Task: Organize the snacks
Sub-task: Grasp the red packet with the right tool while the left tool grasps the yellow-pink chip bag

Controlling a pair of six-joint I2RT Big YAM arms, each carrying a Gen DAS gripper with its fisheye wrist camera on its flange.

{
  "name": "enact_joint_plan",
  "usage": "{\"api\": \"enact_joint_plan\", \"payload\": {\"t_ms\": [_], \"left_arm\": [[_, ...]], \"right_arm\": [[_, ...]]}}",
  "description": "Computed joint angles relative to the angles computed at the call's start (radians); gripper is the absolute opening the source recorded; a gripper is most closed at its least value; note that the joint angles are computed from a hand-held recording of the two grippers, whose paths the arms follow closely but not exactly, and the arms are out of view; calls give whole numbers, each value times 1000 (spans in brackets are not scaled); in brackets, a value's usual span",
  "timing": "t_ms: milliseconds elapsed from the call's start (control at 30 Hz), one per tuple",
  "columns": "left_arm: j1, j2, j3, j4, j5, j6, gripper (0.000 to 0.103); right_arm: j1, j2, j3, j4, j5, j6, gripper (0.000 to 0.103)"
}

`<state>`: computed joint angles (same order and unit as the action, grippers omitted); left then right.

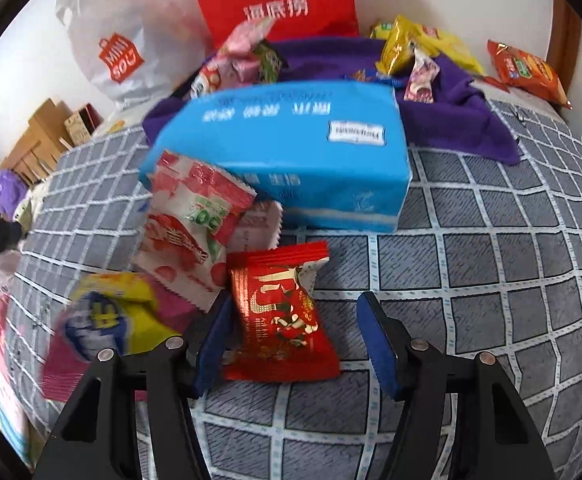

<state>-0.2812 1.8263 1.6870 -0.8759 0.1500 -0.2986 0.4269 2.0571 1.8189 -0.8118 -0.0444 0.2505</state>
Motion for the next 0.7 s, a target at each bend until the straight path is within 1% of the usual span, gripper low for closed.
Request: {"api": "enact_joint_plan", "payload": {"t_ms": [67,100,167,233,300,333,367,400,467,500,567,633,700], "left_arm": [[-8,-1,0,3,8,2,72],[-13,0,1,4,10,5,72],[-28,13,16,-3,14,14,72],[-42,30,33,-10,24,12,72],[-59,53,54,-12,35,10,72],[-66,66,65,-13,39,13,72],[-75,86,85,-24,38,20,72],[-82,105,105,-42,37,27,72],[-97,144,141,-68,33,41,72],[-103,155,149,-77,28,46,72],[-118,172,156,-95,2,58,72],[-130,162,126,-66,-21,73,76],[-137,148,92,-38,-34,96,78]], "right_arm": [[7,-3,-13,22,31,-31,50],[10,-4,-13,21,36,-46,40],[10,-16,-30,26,46,-67,40],[0,-57,-87,66,36,-66,40],[-11,-95,-141,103,46,-71,40],[-20,-124,-184,131,71,-73,40],[-26,-138,-207,143,92,-71,40],[-34,-153,-231,152,116,-64,40],[-49,-163,-250,150,135,-51,40],[-55,-170,-266,153,136,-42,40],[-73,-187,-303,174,111,-19,40],[-87,-207,-345,222,80,-4,40],[-91,-213,-362,251,70,1,41]]}}
